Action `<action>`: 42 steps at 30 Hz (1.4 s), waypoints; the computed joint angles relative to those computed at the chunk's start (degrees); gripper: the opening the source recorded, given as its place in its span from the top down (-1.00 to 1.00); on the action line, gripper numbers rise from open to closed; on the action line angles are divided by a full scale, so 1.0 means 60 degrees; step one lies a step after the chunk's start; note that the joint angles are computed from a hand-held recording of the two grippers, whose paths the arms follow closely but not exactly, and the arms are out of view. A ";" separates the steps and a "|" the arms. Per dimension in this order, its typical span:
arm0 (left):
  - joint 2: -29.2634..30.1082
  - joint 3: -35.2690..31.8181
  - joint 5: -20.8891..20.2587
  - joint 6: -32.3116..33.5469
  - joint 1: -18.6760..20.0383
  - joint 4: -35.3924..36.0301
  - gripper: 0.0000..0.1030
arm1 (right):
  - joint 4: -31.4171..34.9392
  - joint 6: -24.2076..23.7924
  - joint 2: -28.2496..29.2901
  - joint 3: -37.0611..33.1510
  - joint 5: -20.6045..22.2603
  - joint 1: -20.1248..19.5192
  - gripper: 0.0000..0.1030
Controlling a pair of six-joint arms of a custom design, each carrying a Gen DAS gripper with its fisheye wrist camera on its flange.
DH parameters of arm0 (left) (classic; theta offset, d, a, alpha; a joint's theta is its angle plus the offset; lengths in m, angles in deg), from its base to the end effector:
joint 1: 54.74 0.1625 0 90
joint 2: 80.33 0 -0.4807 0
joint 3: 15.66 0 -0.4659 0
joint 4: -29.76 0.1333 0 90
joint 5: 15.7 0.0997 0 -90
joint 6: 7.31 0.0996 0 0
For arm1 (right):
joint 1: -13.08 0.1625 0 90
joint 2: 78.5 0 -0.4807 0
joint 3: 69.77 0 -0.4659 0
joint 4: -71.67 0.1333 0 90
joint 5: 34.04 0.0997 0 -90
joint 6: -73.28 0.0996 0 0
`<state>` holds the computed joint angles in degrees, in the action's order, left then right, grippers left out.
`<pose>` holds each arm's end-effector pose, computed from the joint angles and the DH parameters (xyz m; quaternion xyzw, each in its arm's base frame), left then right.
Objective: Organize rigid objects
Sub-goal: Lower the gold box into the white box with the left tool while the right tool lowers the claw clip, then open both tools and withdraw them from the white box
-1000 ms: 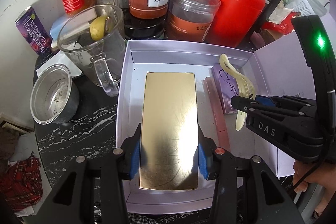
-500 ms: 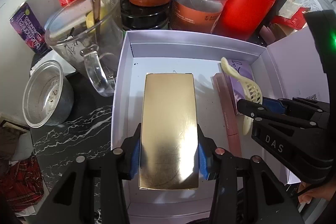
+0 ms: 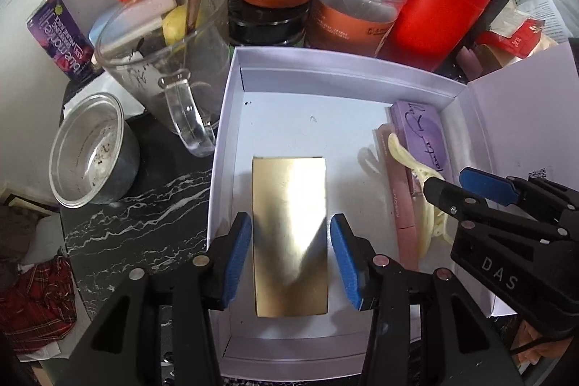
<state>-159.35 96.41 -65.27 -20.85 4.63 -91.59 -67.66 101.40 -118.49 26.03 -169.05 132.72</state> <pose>-0.1250 -0.5995 0.3016 0.1445 0.9271 -0.1170 0.3254 0.4113 -0.5958 0.0048 0.0339 -0.9220 0.1388 0.3598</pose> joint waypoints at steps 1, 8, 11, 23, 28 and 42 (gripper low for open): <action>-0.0015 -0.0011 0.0013 0.0048 -0.0042 -0.0005 0.12 | 0.0037 0.0058 -0.0020 0.0003 -0.0009 0.0018 0.23; -0.0240 -0.0079 0.0078 -0.0003 -0.0311 0.0154 0.12 | 0.0080 0.0383 -0.0259 0.0134 -0.0097 0.0230 0.23; -0.0436 -0.0059 0.0140 -0.0056 -0.0473 0.0197 0.12 | 0.0060 0.0363 -0.0424 0.0224 -0.0123 0.0298 0.23; -0.1349 0.0089 0.0562 -0.0281 -0.1192 0.0393 0.12 | -0.0005 0.0148 -0.1074 0.0434 -0.0245 0.0871 0.23; -0.1829 0.0191 0.0761 -0.0447 -0.1538 0.0539 0.12 | -0.0053 0.0050 -0.1228 0.0464 -0.0345 0.1215 0.23; -0.3005 0.0536 0.1358 -0.0890 -0.2372 0.1296 0.12 | -0.0079 -0.0133 -0.1389 0.0548 -0.0429 0.2025 0.23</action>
